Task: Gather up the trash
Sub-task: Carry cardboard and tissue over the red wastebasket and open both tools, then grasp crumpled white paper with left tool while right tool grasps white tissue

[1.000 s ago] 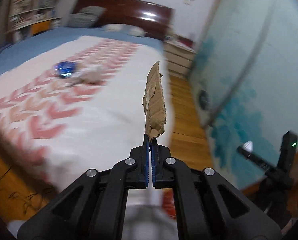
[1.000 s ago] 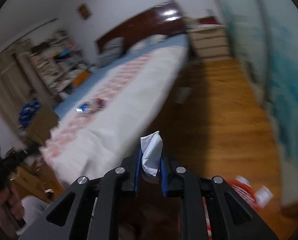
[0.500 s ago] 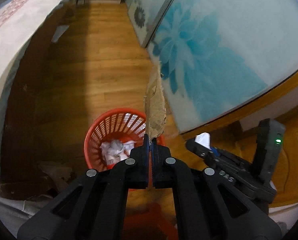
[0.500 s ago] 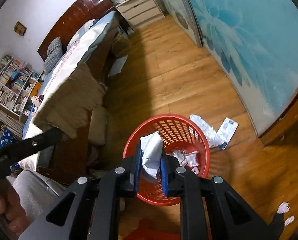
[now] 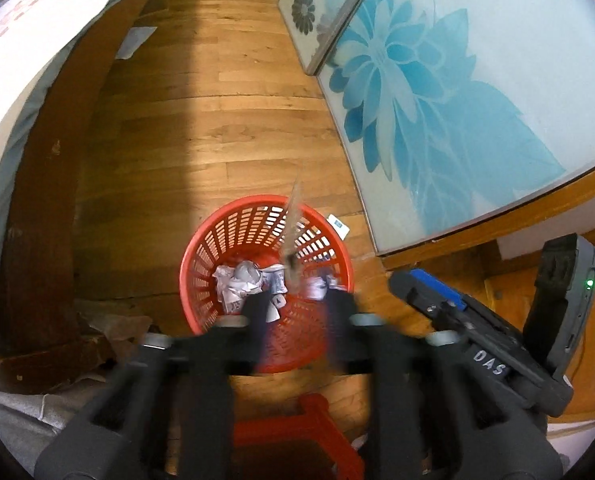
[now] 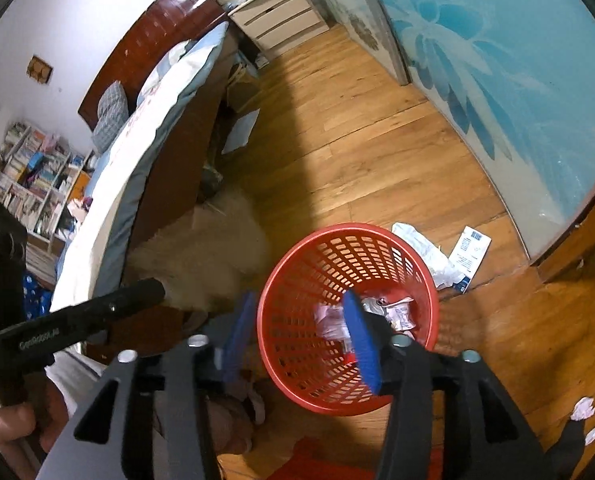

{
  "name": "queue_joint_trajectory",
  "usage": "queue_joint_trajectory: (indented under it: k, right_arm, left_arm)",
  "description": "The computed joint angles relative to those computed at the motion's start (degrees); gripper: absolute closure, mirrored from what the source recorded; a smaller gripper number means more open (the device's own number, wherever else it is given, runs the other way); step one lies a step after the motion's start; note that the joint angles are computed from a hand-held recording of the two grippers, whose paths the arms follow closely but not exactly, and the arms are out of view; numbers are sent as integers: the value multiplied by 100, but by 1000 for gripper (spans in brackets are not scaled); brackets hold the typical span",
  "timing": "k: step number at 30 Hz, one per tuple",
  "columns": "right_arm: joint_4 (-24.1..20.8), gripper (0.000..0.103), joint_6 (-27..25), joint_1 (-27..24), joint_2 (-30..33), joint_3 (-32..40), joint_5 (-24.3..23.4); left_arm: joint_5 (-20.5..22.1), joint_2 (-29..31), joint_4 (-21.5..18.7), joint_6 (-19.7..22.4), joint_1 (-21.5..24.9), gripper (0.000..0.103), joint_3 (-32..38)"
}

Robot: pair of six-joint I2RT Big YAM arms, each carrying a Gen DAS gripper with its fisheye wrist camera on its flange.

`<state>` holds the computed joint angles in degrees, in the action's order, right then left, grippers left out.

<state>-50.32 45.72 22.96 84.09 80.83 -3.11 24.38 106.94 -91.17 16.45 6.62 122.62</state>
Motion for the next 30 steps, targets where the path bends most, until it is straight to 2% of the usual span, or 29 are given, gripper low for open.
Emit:
queue_joint_trajectory:
  k: [1, 3, 9, 17, 20, 24, 26, 28, 30]
  right_arm:
    - [-37, 50, 4, -2, -15, 28, 39]
    - [-31, 47, 24, -33, -54, 56, 73]
    - [-147, 47, -73, -47, -30, 327, 107]
    - [-457, 46, -326, 269, 307, 1068, 229]
    - [-569, 46, -538, 538, 521, 1552, 416]
    - [-690, 41, -942, 1038, 929, 2406, 783]
    - [-697, 40, -1338, 1383, 1236, 2981, 989]
    - [-709, 39, -1572, 1634, 1549, 3516, 1021]
    - [-838, 36, -1703, 1802, 1951, 4161, 785]
  left_arm:
    - [38, -51, 82, -42, 30, 26, -35]
    - [207, -189, 255, -78, 88, 25, -141]
    - [285, -390, 451, -128, 156, 25, -265]
    - [742, -690, 948, -379, 551, 25, -304]
    - [812, -771, 1270, -337, 899, 25, -159]
    - [419, -637, 1625, -186, 1614, 25, 322]
    - [442, -497, 1685, -280, 2048, 25, 590]
    - [579, -297, 1559, -355, 2515, 25, 922]
    - [683, -191, 1538, -359, 2932, 25, 1089]
